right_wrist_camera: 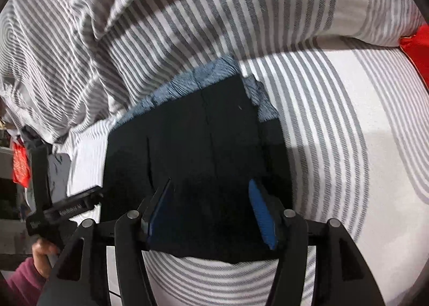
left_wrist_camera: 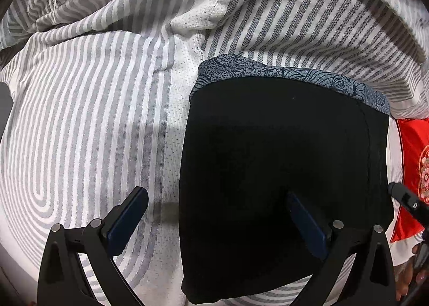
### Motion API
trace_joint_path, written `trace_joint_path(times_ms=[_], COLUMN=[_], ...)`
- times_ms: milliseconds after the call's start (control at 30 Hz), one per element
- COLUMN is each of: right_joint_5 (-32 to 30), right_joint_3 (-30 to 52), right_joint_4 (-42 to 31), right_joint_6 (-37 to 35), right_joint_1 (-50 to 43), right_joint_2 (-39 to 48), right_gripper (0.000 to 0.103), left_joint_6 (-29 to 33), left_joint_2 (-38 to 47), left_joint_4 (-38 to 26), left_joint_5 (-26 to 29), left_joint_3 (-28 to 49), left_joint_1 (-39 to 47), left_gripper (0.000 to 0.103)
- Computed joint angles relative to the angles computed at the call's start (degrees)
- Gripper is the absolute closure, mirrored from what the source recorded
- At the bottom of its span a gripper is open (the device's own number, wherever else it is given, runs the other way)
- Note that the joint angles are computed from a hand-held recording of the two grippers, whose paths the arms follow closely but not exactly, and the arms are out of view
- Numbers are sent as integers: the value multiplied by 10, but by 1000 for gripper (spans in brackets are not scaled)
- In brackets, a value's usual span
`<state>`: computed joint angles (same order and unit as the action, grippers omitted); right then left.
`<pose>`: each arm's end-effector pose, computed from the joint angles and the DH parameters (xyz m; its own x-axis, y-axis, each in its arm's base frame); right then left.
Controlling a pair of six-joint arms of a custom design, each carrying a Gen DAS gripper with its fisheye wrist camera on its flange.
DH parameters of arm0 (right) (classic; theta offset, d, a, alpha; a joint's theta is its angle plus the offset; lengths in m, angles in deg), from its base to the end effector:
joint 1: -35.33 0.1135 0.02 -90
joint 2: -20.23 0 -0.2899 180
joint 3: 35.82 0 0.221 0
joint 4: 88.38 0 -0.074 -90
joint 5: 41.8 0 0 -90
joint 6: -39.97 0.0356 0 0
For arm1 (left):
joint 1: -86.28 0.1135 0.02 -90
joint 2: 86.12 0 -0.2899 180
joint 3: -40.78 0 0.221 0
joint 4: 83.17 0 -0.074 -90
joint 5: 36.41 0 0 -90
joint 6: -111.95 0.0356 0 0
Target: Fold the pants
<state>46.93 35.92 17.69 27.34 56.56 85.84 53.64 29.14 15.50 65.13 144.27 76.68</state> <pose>0.1502 0.0592 0.2997 -0.5496 0.8331 -0.0626 0.7613 0.5303 0.3732 0.3480 -0.0661 0.2219 -0.7575 0.6501 -0.0589 0.6472 0.7361 -0.1984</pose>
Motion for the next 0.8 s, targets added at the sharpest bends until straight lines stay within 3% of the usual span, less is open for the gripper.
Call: trace_joint_path(times_ms=[133,333,467,800], right_joint_5=[-13,-19,-8,-31], right_joint_3=[-6,8,20,8], right_joint_4=[0,7,1,14], right_joint_6=[-12,-69,-80,-73], right_joint_1=[-1,10,24,-11], right_joint_2=[0,56,80,48], right_gripper=[40,24,21,21], left_joint_6=[-1,1,-2,-4], left_joint_2=[-5,0,3,-4], left_joint_4=[0,-5,1,2], left_joint_5=[1,3,3,0], left_joint_3=[-6,0,-3,-3], left_joint_1=[0,6,5,-4], left_gripper=[0,0,0,0])
